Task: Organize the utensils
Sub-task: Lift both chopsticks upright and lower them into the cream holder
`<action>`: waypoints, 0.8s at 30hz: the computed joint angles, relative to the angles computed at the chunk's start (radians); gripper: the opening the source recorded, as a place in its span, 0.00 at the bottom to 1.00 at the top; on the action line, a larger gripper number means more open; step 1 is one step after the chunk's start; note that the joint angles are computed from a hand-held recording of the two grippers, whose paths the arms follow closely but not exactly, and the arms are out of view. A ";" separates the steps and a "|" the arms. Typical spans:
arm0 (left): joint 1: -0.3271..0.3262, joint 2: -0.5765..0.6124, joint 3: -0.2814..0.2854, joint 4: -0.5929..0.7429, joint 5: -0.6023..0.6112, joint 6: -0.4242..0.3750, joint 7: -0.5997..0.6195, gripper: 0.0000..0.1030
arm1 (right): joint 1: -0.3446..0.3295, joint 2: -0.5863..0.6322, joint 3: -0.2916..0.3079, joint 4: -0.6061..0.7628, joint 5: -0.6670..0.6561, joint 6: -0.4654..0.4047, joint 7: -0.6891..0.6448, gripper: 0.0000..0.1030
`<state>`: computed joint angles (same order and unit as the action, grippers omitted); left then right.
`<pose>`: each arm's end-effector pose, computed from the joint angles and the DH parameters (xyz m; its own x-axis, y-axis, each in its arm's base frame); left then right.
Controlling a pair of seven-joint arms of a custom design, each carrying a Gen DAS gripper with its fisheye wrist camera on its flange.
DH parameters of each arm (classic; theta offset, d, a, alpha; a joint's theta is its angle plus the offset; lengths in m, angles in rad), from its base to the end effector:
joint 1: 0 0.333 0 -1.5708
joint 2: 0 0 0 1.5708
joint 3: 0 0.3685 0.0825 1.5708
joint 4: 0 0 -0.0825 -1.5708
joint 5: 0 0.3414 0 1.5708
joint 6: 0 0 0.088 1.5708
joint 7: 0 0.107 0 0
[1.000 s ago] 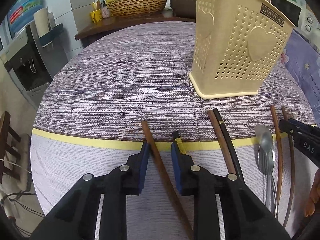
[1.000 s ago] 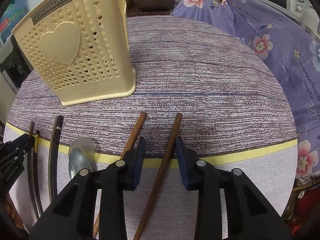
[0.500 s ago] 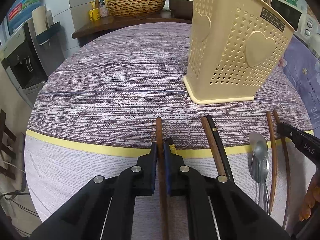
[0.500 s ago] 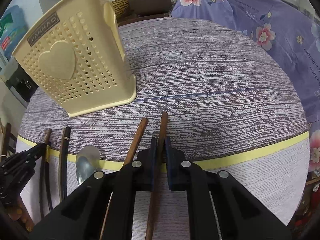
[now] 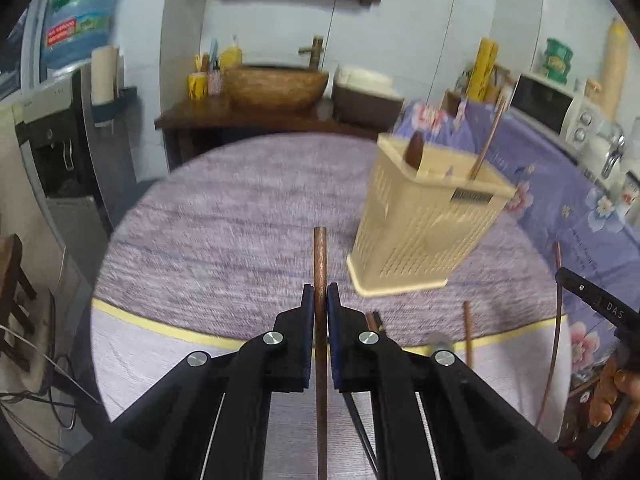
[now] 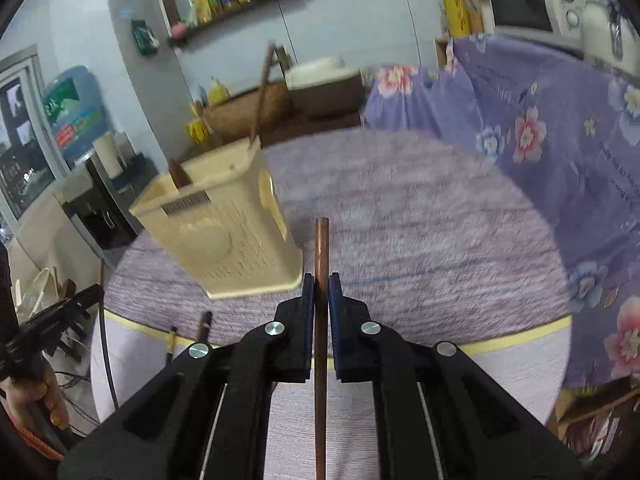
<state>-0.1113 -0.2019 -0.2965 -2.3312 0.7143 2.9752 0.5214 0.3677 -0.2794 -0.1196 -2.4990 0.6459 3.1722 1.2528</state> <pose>0.4109 -0.2393 0.5731 -0.1007 -0.9854 0.1374 -0.6414 -0.0412 -0.7661 0.4291 0.0463 0.5617 0.0382 -0.9588 -0.2816 -0.6194 0.1984 -0.7596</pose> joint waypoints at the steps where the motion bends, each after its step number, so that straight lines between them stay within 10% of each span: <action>1: 0.016 -0.027 -0.006 -0.004 0.025 0.011 -0.023 0.08 | 0.003 -0.027 -0.006 -0.006 -0.001 0.016 -0.011 0.08; 24: 0.134 -0.129 -0.060 -0.013 0.070 0.075 -0.055 0.07 | -0.043 -0.166 -0.015 -0.061 -0.166 0.061 0.027 0.08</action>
<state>0.0230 -0.3312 -0.3567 -2.3441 0.7840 3.0497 0.4664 0.3250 -0.4451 -0.1349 -2.5601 0.4799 3.2335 1.2793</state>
